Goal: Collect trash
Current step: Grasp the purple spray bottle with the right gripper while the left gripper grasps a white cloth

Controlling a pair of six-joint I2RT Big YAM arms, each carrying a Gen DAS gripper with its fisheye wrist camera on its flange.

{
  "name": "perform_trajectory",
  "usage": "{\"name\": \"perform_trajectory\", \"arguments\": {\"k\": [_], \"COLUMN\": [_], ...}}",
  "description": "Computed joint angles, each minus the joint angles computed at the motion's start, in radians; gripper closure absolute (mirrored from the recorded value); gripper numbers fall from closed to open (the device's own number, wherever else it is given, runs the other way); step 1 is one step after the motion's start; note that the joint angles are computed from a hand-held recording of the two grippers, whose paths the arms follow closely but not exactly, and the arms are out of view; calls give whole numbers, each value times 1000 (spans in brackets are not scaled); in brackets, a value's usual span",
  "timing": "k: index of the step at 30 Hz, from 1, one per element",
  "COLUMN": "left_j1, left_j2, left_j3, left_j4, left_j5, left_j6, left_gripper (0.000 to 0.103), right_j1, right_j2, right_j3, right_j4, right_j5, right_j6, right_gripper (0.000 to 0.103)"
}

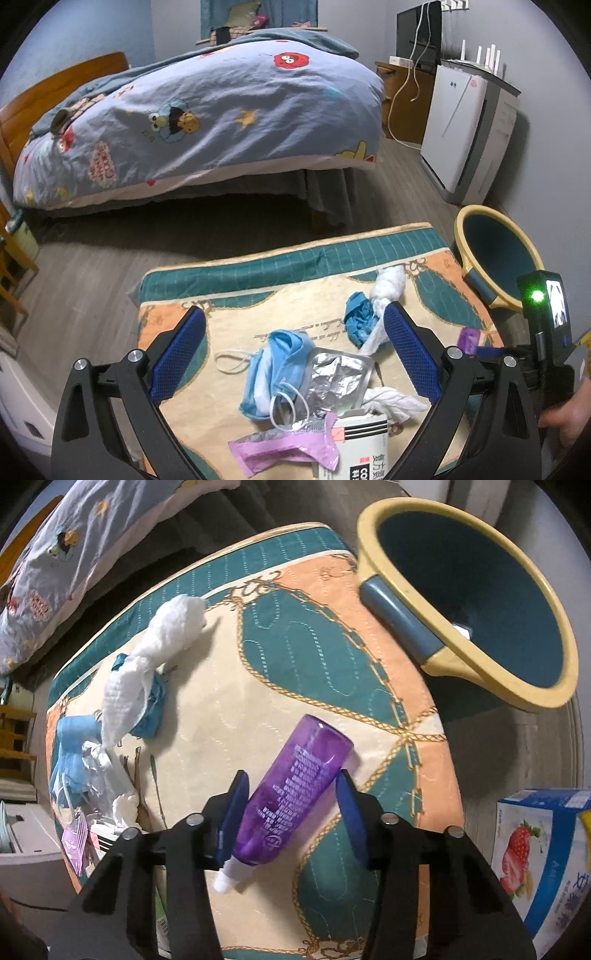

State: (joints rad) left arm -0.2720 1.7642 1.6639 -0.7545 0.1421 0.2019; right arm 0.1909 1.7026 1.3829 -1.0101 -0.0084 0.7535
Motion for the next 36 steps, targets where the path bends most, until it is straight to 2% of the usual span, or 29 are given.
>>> {"name": "perform_trajectory", "arguments": {"k": [3,11,19,26,29,33,36], "left_j1": [-3,-22,-69,-115,-132,-150,-155], "left_j2": [2,19,54,91,122,174,222], "left_j3": [0,12,4,27,57,101,154], "left_j4": [2,-12,2,5,-10,-24,-70], "left_j5": [-5,-23,-73,-58,-58,-63,-43], "left_j6": [7,20,98,162,161,155,156], "left_gripper": [7,7,7,8,8,10,23], "right_j1": [0,-20,-27,-41,-52,-80,-95], "right_j2": [-6,-58,-99,-138,-148,-151,-148], "right_j3": [3,-9,9,18,26,40,47], "right_j4": [5,48,86,154,172,165,161], "right_j5": [7,43,167,254,239,170,126], "right_j6": [-13,-58,-149,-255,-285,-298,-302], "right_gripper": [67,68,70,70,70,70,70]}}
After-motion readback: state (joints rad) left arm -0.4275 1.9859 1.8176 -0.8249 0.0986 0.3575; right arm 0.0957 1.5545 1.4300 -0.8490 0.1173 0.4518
